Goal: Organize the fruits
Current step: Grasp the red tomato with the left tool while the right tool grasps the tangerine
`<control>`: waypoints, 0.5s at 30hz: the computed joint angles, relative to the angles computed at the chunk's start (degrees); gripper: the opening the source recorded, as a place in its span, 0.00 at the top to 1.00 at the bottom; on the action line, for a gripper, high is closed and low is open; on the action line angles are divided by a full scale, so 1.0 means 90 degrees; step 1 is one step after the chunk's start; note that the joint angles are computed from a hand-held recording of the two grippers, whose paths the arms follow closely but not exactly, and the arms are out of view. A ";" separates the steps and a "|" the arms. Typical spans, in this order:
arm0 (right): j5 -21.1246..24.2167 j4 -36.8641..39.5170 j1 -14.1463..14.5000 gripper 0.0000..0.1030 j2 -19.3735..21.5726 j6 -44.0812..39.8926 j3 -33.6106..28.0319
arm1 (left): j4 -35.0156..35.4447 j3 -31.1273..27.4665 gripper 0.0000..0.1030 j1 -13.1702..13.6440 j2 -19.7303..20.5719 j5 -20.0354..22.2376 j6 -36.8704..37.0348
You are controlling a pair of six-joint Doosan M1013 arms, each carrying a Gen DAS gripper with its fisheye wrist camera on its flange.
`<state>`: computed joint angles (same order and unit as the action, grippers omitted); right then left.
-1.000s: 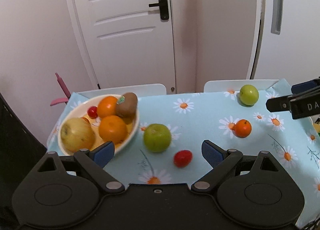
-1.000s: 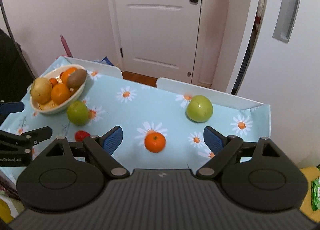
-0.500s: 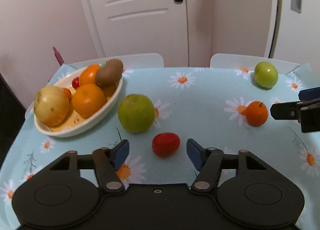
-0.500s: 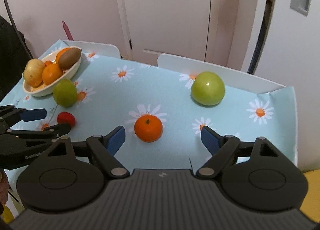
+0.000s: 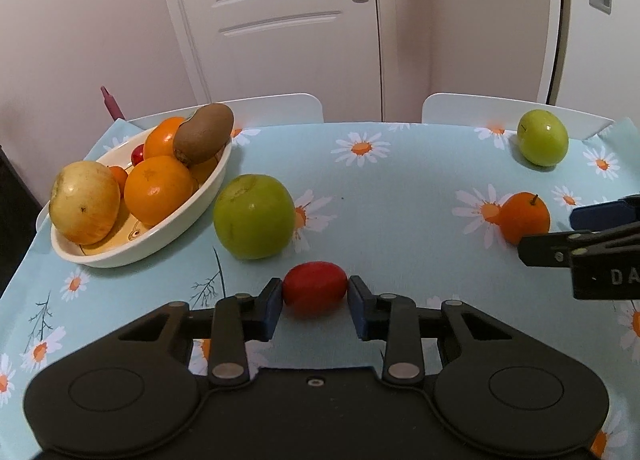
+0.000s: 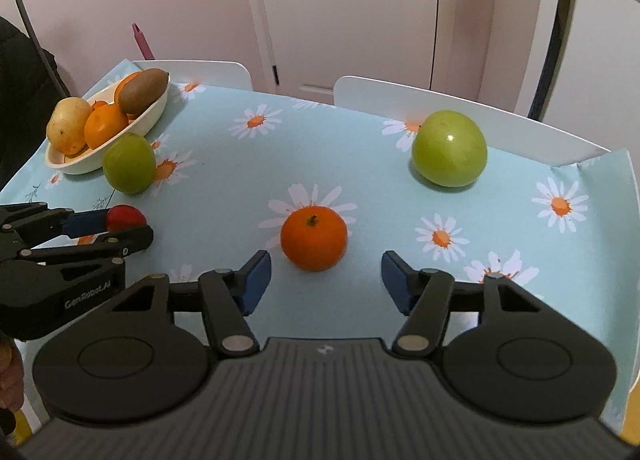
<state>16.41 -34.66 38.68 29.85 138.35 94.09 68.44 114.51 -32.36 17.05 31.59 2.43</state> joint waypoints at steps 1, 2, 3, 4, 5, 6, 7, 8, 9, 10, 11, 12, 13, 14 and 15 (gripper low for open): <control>-0.0004 -0.0015 0.0000 0.30 0.0013 0.0008 -0.0010 | -0.0031 0.0006 0.62 0.0001 -0.0010 -0.0003 0.0017; -0.0009 -0.0022 0.0000 0.31 0.0027 0.0012 -0.0022 | -0.0055 0.0017 0.62 -0.0004 -0.0022 0.0005 0.0034; -0.0016 -0.0008 -0.0001 0.32 0.0037 -0.0007 -0.0032 | -0.0073 0.0022 0.62 -0.0008 -0.0030 0.0012 0.0056; -0.0028 0.0022 -0.0002 0.33 0.0050 -0.0042 -0.0045 | -0.0085 0.0037 0.62 -0.0015 -0.0044 0.0014 0.0074; -0.0045 0.0058 -0.0002 0.33 0.0062 -0.0086 -0.0056 | -0.0098 0.0049 0.62 -0.0020 -0.0056 0.0015 0.0091; -0.0053 0.0071 0.0002 0.34 0.0074 -0.0110 -0.0069 | -0.0113 0.0061 0.62 -0.0025 -0.0068 0.0018 0.0103; -0.0057 0.0060 0.0006 0.34 0.0085 -0.0117 -0.0083 | -0.0122 0.0073 0.62 -0.0030 -0.0079 0.0021 0.0106; -0.0062 0.0035 0.0011 0.34 0.0096 -0.0115 -0.0096 | -0.0138 0.0084 0.62 -0.0037 -0.0091 0.0033 0.0111; -0.0068 0.0033 0.0012 0.34 0.0107 -0.0137 -0.0109 | -0.0155 0.0093 0.62 -0.0040 -0.0102 0.0041 0.0114; -0.0073 0.0051 0.0012 0.34 0.0123 -0.0176 -0.0129 | -0.0171 0.0104 0.62 -0.0047 -0.0114 0.0050 0.0116; -0.0070 0.0096 0.0010 0.34 0.0137 -0.0235 -0.0151 | -0.0190 0.0111 0.62 -0.0052 -0.0124 0.0060 0.0126; -0.0067 0.0101 0.0009 0.35 0.0155 -0.0249 -0.0176 | -0.0213 0.0118 0.62 -0.0056 -0.0133 0.0064 0.0142; -0.0054 0.0117 0.0008 0.40 0.0174 -0.0270 -0.0201 | -0.0237 0.0125 0.62 -0.0059 -0.0144 0.0065 0.0160; -0.0012 0.0252 0.0004 0.44 0.0195 -0.0409 -0.0239 | -0.0255 0.0134 0.63 -0.0064 -0.0158 0.0068 0.0177; 0.0023 0.0151 0.0009 0.48 0.0202 -0.0313 -0.0256 | -0.0275 0.0140 0.63 -0.0072 -0.0174 0.0079 0.0204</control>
<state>16.62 -33.29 38.76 31.66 135.52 91.79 65.96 115.78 -33.01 15.48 32.31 4.27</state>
